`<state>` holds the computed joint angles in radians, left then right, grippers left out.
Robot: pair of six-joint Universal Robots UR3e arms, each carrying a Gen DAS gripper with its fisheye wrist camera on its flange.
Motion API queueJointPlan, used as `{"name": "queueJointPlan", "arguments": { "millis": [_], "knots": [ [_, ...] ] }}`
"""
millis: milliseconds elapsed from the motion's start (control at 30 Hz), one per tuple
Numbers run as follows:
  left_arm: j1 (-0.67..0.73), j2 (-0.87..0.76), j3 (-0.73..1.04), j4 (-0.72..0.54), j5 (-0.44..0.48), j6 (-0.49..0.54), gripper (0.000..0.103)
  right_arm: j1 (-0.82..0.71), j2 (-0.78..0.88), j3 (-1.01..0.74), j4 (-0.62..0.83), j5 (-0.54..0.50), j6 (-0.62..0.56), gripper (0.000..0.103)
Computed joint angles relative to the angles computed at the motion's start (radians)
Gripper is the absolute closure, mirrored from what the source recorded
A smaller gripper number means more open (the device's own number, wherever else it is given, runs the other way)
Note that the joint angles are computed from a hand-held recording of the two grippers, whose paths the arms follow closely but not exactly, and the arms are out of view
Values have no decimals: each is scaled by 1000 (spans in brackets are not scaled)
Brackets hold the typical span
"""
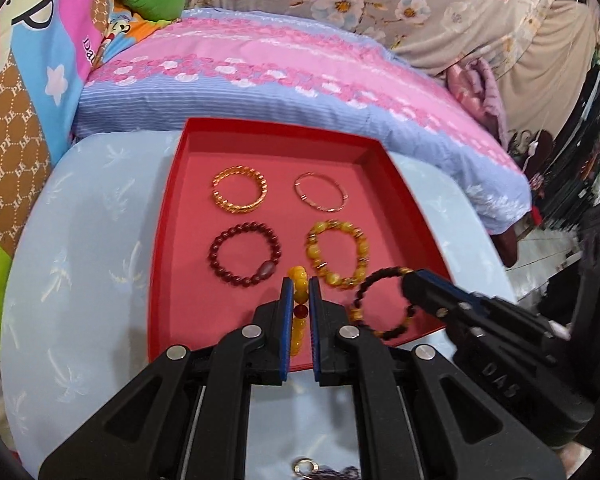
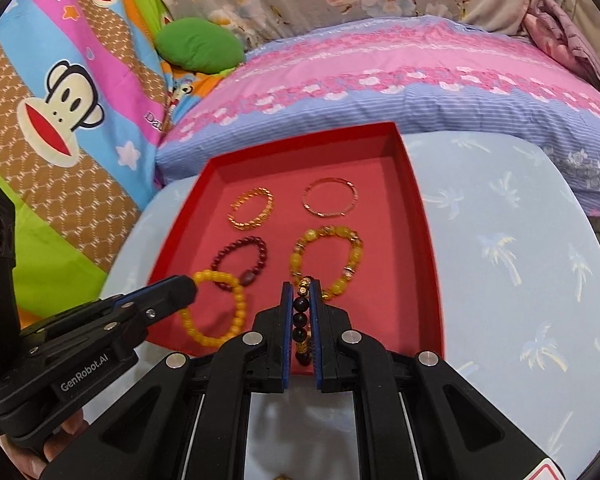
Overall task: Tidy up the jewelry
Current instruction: 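Carry the black and amber bracelets with both tools over into the red box, then open both tools to set the two bracelets down inside the red box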
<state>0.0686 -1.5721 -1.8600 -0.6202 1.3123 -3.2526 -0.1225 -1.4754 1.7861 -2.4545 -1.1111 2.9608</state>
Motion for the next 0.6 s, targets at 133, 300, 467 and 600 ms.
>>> {"name": "queueJointPlan", "arguments": {
  "millis": [133,300,467,600],
  "knots": [
    [-54,-48,15,21,140,5,96,4,4,11,-30,-40,-6,95],
    [-104,-87,27,37,267,21,96,23,21,26,-71,-94,-13,95],
    [-103,-99,14,42,292,27,95,37,40,30,-81,-111,-14,95],
    [-99,-107,15,38,300,23,95,46,44,38,-91,-120,-14,95]
  ]
}}
